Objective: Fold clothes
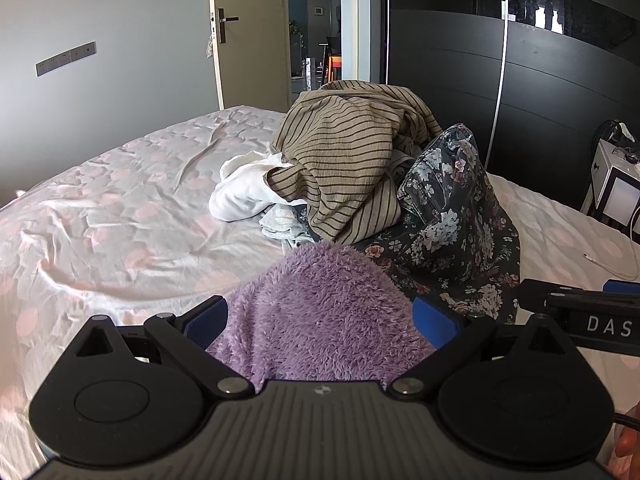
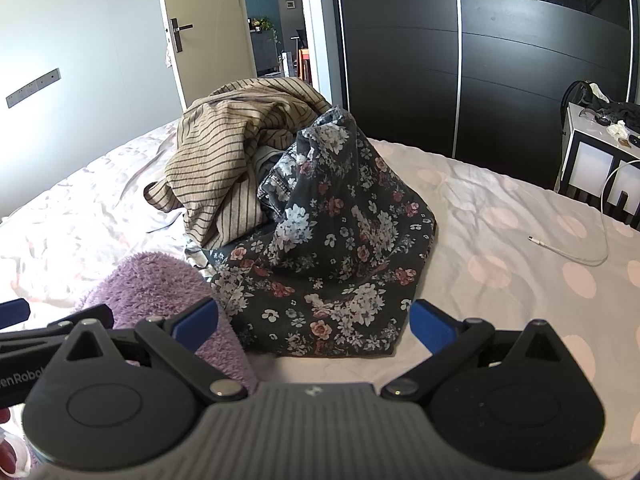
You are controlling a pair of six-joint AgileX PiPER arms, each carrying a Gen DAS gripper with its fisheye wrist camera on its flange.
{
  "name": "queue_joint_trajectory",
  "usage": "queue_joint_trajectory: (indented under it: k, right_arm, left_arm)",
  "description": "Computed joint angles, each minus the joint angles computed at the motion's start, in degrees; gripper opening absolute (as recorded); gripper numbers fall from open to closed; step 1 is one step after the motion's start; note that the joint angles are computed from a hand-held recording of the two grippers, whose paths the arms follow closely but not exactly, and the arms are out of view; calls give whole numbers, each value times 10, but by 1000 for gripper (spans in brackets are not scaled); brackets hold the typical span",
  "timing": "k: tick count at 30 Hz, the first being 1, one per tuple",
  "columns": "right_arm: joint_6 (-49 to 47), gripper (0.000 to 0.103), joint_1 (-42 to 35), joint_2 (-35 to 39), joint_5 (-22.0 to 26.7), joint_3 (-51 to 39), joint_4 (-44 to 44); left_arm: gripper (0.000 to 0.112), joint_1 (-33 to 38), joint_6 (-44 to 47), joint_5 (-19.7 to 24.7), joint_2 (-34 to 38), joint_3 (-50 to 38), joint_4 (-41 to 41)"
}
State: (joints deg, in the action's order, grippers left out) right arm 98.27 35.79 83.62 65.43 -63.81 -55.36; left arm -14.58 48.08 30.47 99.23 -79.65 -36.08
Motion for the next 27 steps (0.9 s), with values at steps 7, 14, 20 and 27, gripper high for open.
queue_joint_trajectory:
  k: [7,14,20,27]
  right_arm:
    - [1,102,2,2,2,-3,-1]
    - [9,102,5,-1,-1,2,-10]
    - [14,102,10,-2,3,3,-18]
    - [16,103,10,0,0,4,-23]
  left_arm:
    - [101,2,-8,6,3,-5,5]
    - [101,1,-18,7,4,-5,12]
    - [101,-1,-21,5,4,-6,15]
    - [101,-1,-21,5,7,-7,16]
